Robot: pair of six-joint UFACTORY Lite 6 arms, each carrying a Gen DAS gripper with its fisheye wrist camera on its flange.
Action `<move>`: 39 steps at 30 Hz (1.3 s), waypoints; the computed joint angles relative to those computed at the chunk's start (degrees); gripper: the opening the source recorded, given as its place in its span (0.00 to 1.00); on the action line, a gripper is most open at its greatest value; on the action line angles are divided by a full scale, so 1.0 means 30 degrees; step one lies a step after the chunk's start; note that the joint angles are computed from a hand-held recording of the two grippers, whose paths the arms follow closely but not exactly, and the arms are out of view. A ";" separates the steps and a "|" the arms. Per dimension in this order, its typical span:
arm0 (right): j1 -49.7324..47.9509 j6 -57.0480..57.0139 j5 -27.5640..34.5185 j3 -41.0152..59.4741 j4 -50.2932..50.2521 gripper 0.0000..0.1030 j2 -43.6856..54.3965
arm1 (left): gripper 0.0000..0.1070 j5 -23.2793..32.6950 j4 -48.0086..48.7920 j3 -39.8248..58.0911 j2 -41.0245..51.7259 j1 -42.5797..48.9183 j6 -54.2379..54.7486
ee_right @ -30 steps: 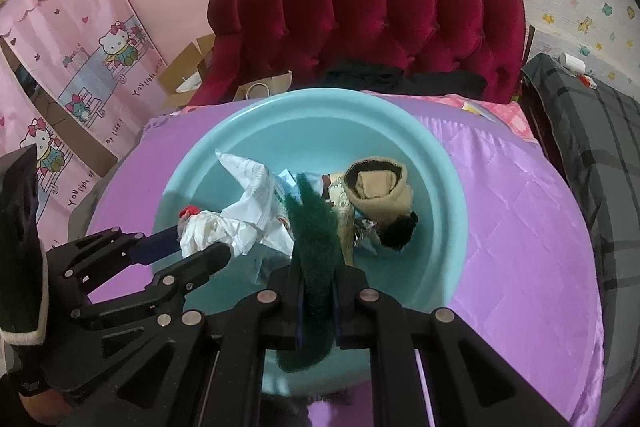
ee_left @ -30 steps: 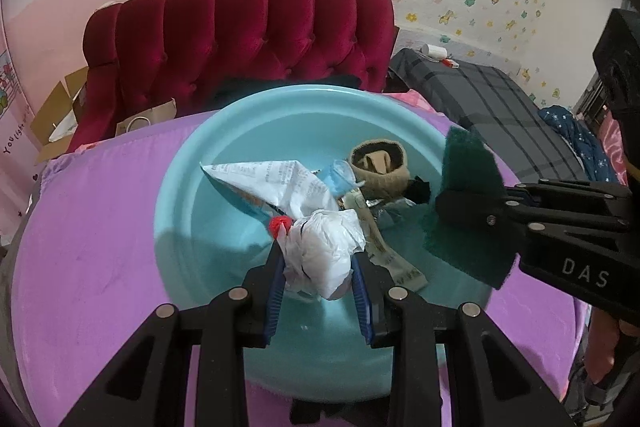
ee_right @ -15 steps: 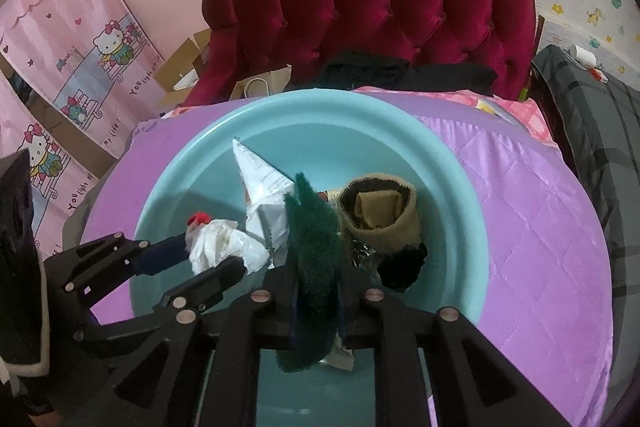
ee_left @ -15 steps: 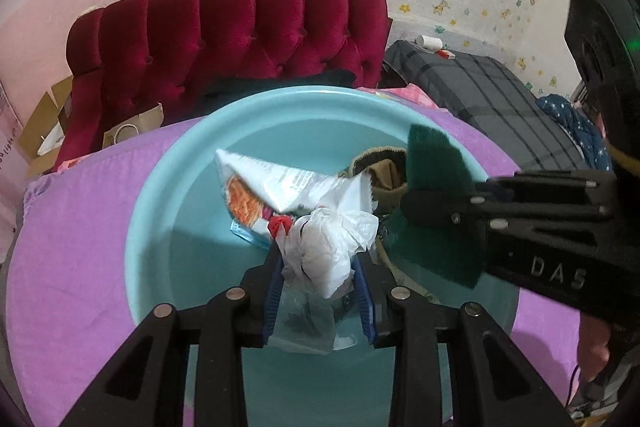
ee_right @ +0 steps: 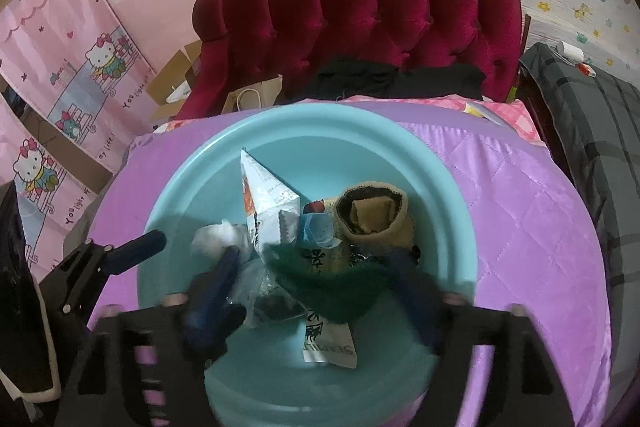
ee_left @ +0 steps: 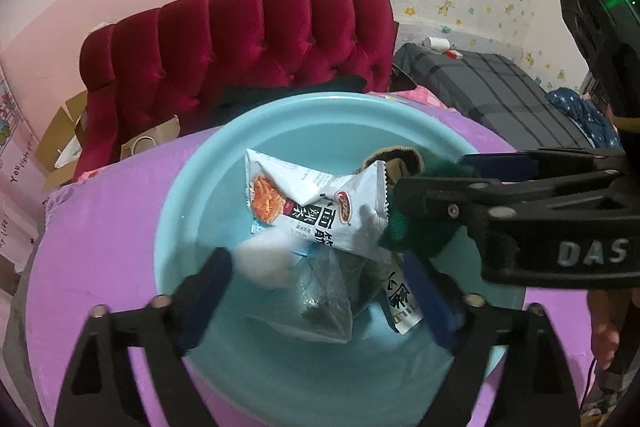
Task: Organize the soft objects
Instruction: 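Open both grippers to drop the pad and bag into the basin, then withdraw both tools from the basin back over the gloves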
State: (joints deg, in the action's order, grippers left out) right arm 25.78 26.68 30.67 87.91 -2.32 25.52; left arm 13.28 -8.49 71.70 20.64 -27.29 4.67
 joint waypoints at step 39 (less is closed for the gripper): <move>0.8142 1.4484 0.4179 -1.1031 -0.8861 1.00 -1.2018 | 0.96 0.1463 1.2196 -1.2822 -1.4638 -0.3650 -1.5005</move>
State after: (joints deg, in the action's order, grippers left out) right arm 50.21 70.13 43.21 54.81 -28.91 -10.53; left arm 17.67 28.10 33.24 -23.27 -38.24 -40.35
